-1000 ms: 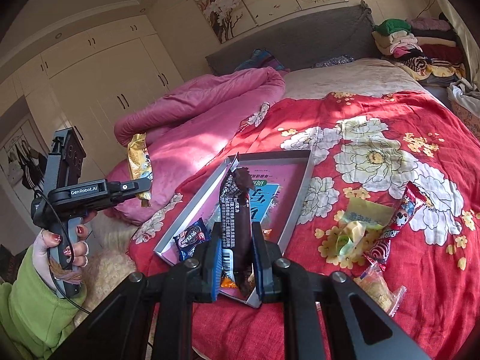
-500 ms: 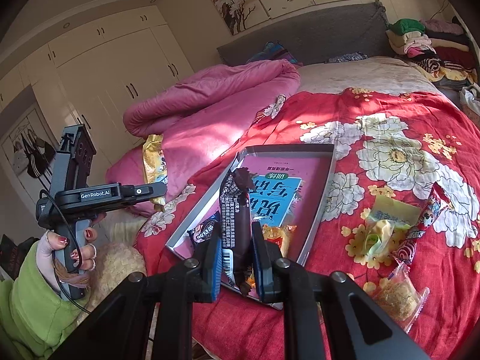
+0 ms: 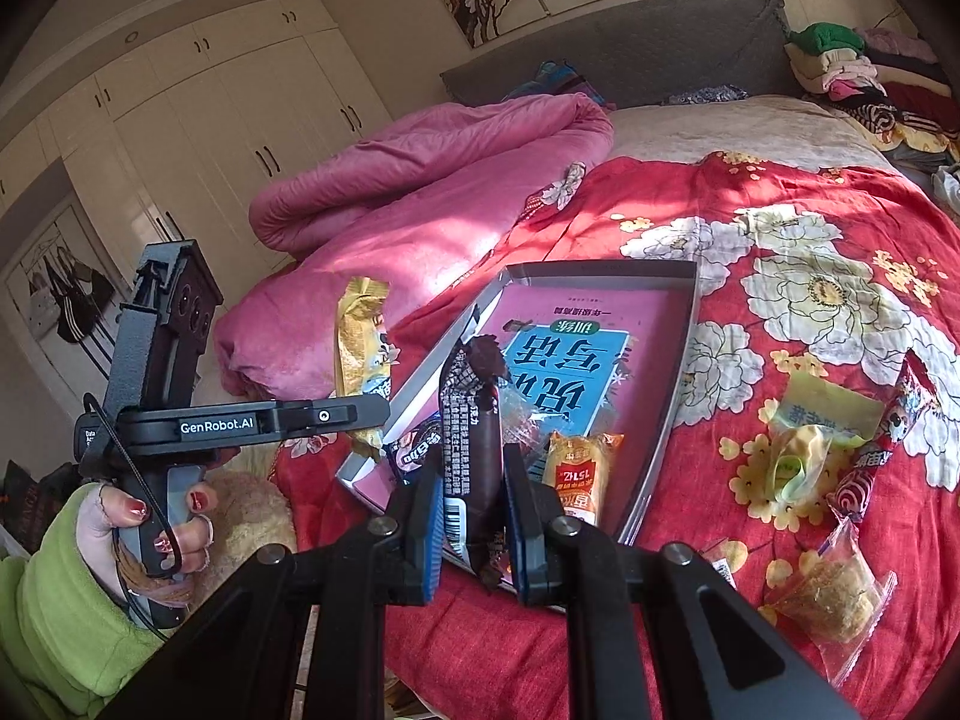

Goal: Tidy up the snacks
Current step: 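Carry the yellow bag and Snickers bar over the grey tray with both tools, then lower the yellow bag into the tray with the left tool while the right tool lowers the Snickers bar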

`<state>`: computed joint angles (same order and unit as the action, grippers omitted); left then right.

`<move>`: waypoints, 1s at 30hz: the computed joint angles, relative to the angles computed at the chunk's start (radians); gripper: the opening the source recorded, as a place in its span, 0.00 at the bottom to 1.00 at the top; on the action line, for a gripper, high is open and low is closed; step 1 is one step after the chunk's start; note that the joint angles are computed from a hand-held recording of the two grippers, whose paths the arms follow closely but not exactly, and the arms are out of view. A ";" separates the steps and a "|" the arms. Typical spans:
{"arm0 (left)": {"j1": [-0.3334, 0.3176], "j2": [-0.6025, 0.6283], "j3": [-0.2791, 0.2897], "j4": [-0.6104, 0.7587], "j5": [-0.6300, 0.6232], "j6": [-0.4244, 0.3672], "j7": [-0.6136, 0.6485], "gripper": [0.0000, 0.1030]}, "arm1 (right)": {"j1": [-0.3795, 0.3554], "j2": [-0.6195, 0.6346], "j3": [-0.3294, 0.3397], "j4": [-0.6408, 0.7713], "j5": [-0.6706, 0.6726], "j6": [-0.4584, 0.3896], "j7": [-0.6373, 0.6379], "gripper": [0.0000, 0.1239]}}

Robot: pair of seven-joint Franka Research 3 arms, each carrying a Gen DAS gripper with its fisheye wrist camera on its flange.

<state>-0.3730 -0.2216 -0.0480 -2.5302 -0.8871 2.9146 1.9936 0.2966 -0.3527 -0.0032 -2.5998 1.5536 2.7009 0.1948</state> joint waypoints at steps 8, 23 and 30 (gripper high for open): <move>0.041 0.042 -0.031 0.015 0.079 -0.062 -0.065 0.25 | 0.002 0.039 0.006 0.021 -0.010 0.008 0.024 0.14; 0.080 0.083 -0.067 0.024 0.211 -0.082 -0.153 0.25 | 0.017 0.119 0.029 0.064 -0.030 0.019 0.046 0.14; 0.089 0.096 -0.078 0.029 0.243 -0.083 -0.170 0.25 | 0.026 0.154 0.043 0.088 -0.036 0.037 0.045 0.14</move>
<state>-0.2842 -0.1259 -0.1263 -2.5016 -0.6441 2.8315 1.8233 0.3230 -0.1983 0.0395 -2.5121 1.5173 2.7380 0.2397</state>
